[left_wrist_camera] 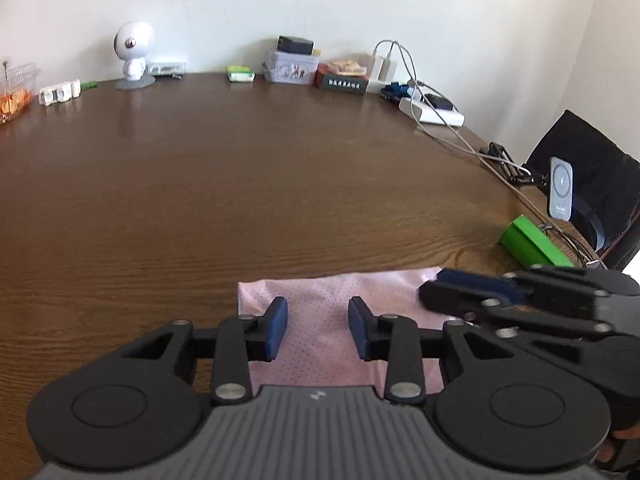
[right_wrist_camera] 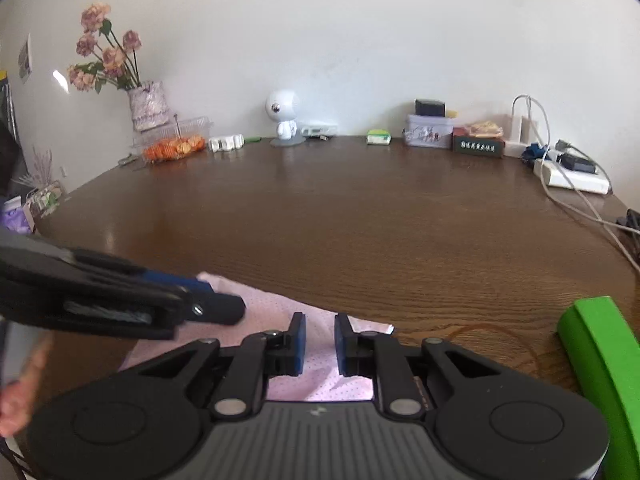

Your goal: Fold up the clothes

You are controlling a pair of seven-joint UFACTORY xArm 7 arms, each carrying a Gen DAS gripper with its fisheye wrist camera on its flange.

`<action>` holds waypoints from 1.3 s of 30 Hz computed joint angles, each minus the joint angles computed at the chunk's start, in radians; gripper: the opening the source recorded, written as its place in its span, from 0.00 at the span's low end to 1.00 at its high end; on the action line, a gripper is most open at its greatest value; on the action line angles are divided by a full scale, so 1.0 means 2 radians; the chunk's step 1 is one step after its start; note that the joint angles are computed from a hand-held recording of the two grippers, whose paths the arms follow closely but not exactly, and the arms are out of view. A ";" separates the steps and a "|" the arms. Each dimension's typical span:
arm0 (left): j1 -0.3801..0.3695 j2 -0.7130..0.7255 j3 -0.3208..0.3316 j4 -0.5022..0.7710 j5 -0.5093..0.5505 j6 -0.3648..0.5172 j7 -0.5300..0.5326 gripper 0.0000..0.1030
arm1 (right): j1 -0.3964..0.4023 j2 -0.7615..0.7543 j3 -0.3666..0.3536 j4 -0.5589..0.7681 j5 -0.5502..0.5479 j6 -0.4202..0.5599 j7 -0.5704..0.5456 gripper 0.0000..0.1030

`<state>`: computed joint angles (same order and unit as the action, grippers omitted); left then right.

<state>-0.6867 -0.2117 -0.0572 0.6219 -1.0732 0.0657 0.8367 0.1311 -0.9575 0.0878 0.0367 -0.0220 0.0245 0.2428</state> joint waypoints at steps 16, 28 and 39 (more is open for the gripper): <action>0.008 -0.106 -0.019 -0.100 0.047 -0.012 -0.065 0.55 | 0.042 -0.112 -0.023 -0.040 0.000 0.088 -0.059 0.24; -0.026 -0.172 0.039 -0.153 0.125 0.032 -0.132 0.67 | 0.082 -0.257 -0.051 -0.075 0.028 0.204 -0.127 0.39; -0.133 -0.120 0.140 -0.116 0.146 0.001 -0.134 0.26 | 0.066 -0.159 -0.028 -0.053 0.025 0.149 -0.121 0.26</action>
<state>-0.9529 -0.4524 0.2227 0.3891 -0.7816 0.0677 0.5684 0.2639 -1.2760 0.0310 -0.0690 0.0273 0.3223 0.0005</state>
